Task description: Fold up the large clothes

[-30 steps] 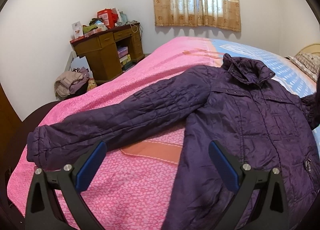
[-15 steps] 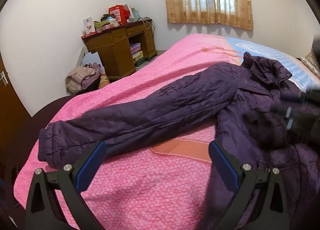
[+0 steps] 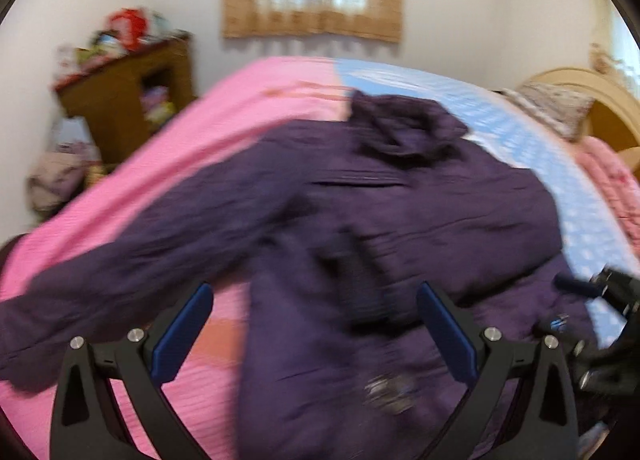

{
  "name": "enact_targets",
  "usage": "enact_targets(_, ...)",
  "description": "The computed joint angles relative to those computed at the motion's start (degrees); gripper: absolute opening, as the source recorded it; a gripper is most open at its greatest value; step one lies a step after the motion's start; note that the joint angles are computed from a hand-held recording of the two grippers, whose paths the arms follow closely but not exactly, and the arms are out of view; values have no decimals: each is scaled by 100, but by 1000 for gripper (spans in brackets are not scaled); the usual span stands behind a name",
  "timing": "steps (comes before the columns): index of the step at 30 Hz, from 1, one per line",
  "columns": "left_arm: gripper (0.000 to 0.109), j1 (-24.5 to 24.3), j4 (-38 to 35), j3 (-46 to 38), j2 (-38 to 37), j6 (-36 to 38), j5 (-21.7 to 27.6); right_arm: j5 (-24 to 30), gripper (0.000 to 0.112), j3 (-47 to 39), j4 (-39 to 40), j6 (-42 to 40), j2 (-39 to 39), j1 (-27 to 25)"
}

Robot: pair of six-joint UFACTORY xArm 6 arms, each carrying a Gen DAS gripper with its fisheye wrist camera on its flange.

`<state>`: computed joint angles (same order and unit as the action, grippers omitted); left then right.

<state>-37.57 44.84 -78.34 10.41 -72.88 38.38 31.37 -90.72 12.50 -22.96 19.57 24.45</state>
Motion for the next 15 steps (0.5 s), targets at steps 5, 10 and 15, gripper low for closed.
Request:
enact_targets(5, 79, 152, -1051, -970, 1085, 968, -151, -509, 60, 712, -230, 158, -204, -1)
enact_targets(10, 28, 210, -1478, -768, 1054, 1058, -706, -660, 61, 981, 169, -80, -265, -81)
enact_targets(15, 14, -17, -369, -369, 438, 269, -491, -650, 61, 1015, 490, -255, -284, -125)
